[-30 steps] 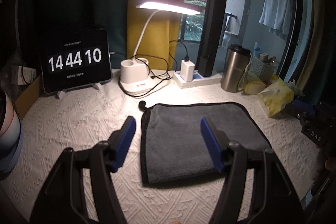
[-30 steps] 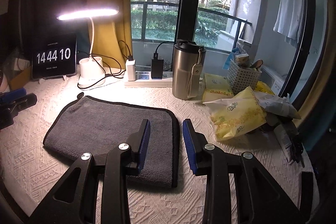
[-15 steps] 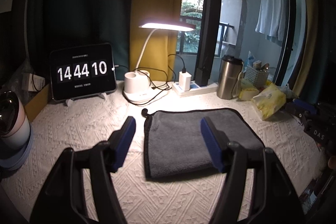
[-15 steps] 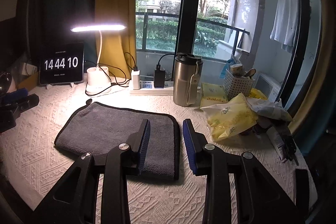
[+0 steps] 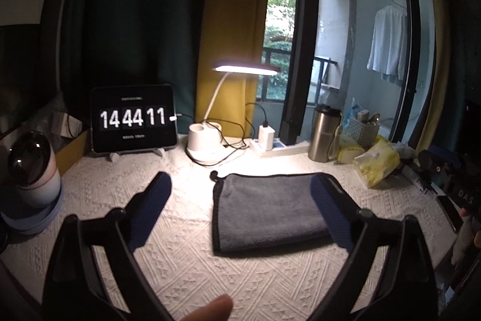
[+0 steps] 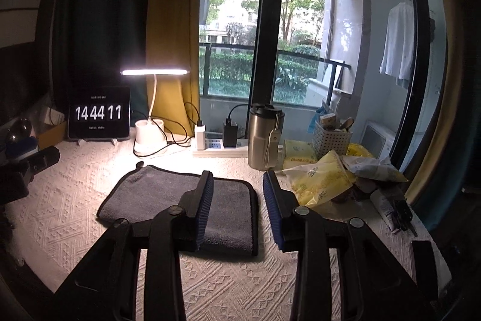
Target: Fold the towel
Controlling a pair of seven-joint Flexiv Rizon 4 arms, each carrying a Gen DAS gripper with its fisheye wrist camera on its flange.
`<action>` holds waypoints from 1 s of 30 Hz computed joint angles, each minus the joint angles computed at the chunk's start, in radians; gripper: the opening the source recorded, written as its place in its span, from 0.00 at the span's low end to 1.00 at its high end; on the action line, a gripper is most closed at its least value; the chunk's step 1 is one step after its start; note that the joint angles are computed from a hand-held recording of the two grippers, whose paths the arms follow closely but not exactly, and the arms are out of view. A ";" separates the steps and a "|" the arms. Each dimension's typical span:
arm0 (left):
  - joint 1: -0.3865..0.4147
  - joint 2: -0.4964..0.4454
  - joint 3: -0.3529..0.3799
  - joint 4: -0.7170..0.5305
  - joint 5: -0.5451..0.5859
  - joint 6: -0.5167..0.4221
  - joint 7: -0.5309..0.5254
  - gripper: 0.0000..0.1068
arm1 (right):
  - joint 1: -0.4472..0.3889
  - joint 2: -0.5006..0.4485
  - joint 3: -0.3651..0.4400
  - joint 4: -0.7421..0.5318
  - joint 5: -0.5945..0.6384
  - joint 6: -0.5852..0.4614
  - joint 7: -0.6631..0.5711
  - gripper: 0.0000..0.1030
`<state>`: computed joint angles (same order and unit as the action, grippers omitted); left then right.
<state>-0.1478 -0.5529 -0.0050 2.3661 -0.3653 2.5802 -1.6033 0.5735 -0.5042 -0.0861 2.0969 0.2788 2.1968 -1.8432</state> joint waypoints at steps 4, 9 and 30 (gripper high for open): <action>-0.034 0.002 0.009 0.031 -0.041 0.086 -0.002 0.89 | -0.016 0.023 0.027 0.037 -0.002 0.050 -0.002 0.55; -0.071 0.016 -0.001 0.066 -0.121 0.161 -0.005 0.89 | -0.013 0.057 0.044 0.078 0.028 0.098 -0.037 0.55; -0.079 0.052 -0.018 0.110 -0.147 0.237 -0.011 0.89 | -0.045 0.106 0.117 0.116 0.067 0.187 -0.102 0.59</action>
<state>-0.2270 -0.5005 -0.0228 2.4758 -0.5127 2.8173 -1.6140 0.5289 -0.3978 0.0306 2.2129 0.3456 2.3838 -1.9451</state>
